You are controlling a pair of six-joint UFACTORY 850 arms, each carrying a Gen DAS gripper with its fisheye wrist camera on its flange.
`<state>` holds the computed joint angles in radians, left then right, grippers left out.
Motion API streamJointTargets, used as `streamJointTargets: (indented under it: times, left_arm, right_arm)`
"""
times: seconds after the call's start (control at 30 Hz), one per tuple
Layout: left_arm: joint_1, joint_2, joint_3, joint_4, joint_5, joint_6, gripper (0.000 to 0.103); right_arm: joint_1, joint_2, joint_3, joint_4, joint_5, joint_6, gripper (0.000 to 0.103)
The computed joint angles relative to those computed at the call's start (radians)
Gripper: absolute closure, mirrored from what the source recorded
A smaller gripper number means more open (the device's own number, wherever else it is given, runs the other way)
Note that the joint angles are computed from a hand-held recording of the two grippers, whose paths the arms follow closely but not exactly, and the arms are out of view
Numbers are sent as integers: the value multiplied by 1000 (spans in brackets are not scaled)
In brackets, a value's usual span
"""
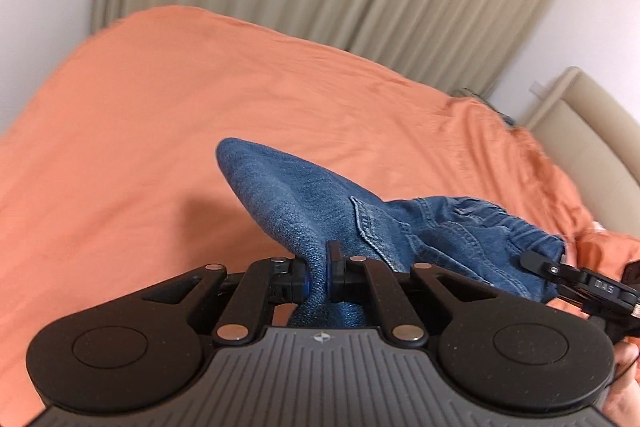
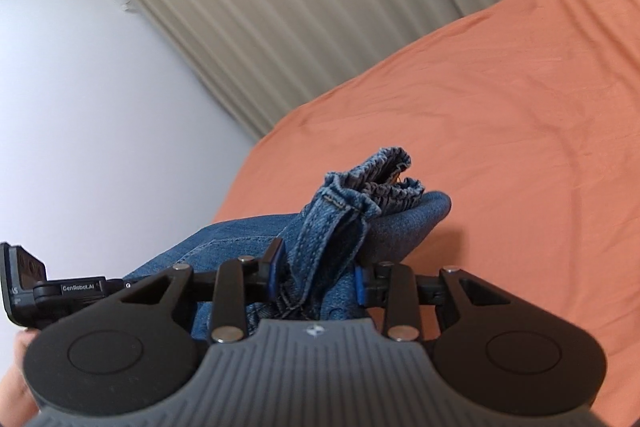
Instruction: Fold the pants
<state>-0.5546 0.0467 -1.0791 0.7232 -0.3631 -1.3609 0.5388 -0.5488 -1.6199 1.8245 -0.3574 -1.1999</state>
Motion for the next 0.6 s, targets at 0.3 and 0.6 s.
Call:
streamJointTargets:
  times: [0.3,0.6]
  left_arm:
    - [22,110,267,156,19,-275,96]
    - [35,65,346,344,62,-492,92]
  right_arm:
    - [105,-56,55,53,-23,-3,73]
    - [106,-67,138,-114,-2,257,72]
